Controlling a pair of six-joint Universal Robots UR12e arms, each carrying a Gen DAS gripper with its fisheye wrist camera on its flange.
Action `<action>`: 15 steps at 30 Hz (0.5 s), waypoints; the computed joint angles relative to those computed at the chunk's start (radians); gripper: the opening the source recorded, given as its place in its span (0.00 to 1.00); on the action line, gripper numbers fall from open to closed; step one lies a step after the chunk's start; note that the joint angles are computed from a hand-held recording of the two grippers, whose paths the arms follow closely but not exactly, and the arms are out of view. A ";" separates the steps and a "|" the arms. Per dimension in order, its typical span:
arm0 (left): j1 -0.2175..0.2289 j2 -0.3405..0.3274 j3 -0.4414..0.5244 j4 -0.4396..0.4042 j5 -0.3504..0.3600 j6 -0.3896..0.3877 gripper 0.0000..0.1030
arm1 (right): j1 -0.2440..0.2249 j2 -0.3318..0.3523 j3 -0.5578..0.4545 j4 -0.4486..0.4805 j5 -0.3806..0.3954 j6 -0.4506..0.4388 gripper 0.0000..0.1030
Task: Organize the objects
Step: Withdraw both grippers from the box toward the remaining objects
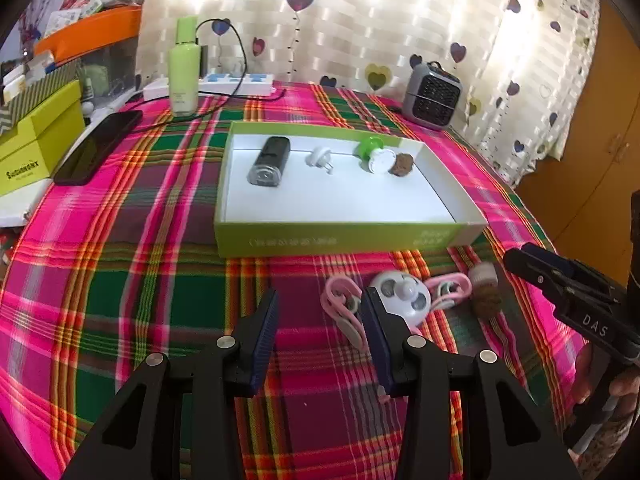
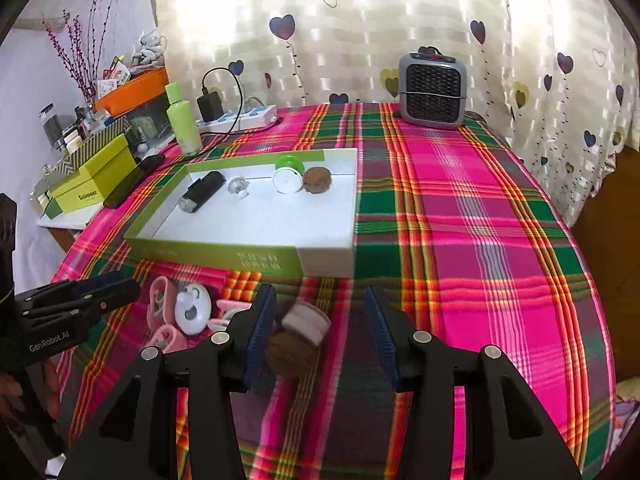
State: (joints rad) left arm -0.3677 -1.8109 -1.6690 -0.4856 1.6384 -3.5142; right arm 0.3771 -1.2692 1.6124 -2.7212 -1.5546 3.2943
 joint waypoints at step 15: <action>-0.012 0.008 -0.018 0.007 -0.104 0.052 0.39 | -0.010 -0.026 0.049 0.000 0.009 0.026 0.46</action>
State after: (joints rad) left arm -0.3798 -1.8033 -1.6870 -0.4791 1.5347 -3.4627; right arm 0.3667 -1.2957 1.6617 -2.7216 -1.5453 3.3203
